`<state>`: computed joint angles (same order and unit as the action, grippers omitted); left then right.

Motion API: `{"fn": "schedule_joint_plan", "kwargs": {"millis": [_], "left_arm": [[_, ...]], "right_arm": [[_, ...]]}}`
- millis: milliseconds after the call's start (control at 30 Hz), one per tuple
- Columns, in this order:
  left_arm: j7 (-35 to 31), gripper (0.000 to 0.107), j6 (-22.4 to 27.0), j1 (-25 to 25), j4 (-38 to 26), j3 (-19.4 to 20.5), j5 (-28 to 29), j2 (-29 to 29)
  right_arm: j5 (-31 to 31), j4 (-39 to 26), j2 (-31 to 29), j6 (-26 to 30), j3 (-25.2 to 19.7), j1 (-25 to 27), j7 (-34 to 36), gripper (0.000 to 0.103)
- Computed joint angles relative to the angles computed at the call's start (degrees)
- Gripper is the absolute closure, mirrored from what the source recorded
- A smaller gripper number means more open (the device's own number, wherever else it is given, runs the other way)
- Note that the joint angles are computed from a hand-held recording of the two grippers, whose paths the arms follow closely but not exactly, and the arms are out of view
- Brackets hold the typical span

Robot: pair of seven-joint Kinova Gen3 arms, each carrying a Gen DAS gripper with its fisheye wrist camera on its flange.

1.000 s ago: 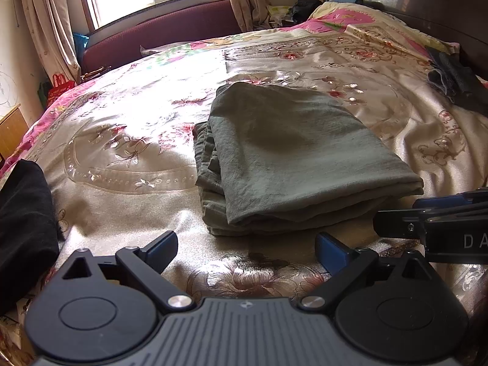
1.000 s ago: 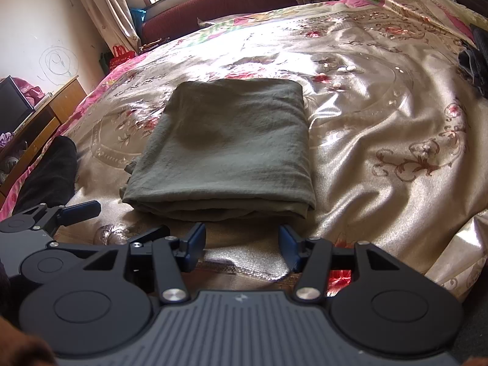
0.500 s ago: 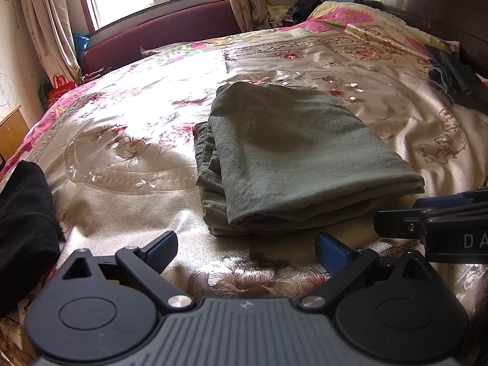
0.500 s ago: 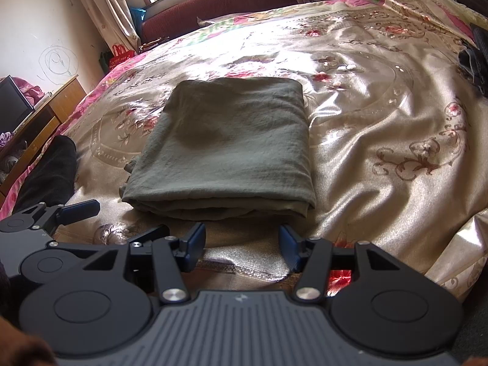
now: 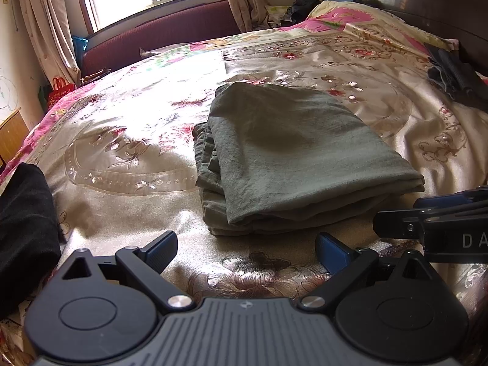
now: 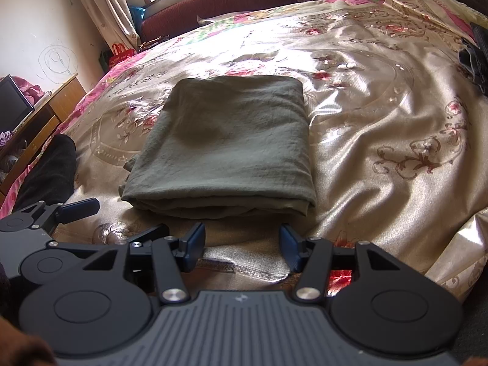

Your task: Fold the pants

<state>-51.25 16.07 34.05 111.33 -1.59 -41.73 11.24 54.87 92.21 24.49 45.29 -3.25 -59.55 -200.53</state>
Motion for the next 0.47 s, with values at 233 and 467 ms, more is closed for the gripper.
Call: {"fn": "schedule_joint_plan", "kwargs": {"millis": [233, 467], "left_arm": [[0.1, 0.004, 0.1, 0.0, 0.0, 0.0, -0.1, 0.0], [0.6, 0.004, 0.0, 0.2, 0.0, -0.1, -0.7, 0.1]], "right_arm": [[-0.1, -0.1, 0.0, 0.0, 0.0, 0.1, 0.1, 0.048], [0.0, 0.0, 0.1, -0.1, 0.0, 0.1, 0.1, 0.047]]}}
